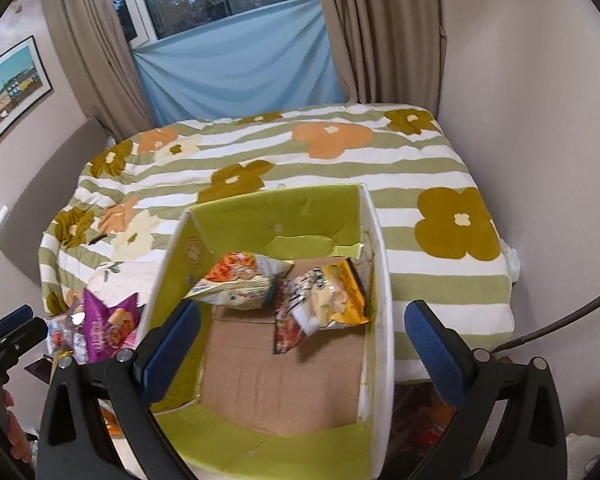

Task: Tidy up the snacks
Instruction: 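Move both tools back over the snack pile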

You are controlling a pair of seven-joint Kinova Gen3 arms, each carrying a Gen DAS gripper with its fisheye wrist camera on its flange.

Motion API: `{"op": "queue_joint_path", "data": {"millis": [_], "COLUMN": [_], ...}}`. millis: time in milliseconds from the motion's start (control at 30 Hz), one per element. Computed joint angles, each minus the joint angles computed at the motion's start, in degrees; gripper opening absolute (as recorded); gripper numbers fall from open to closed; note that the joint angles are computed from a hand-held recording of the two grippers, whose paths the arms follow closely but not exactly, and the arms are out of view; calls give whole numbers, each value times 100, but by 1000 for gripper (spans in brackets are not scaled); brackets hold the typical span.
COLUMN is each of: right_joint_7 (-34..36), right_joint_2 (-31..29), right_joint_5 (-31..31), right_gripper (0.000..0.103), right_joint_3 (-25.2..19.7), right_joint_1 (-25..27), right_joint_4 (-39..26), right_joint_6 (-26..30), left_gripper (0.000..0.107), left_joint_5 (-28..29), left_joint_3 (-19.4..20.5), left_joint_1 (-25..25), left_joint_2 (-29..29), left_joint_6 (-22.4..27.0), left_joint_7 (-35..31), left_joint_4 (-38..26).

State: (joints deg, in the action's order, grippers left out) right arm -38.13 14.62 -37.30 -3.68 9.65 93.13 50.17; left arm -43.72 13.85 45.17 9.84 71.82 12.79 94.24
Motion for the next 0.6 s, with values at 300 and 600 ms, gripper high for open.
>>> {"op": "queue_joint_path", "data": {"millis": [300,600], "right_joint_7": [536,-197], "right_joint_2": [-1033,-2123], "right_joint_5": [-518,-730], "right_gripper": [102,102], "right_joint_3": [172,370], "right_joint_1": [-181,-1018], "right_joint_4": [971,2143], "right_joint_6": [-188,-430], "left_gripper": [97,97], "left_joint_5": [-6,810], "left_joint_3": [733,1385], "left_joint_1": [279,28], "left_joint_2": [-1056,-2559], "left_joint_6": [1049,1193], "left_joint_7": [1202,1197], "left_joint_4": [1018,2105]}}
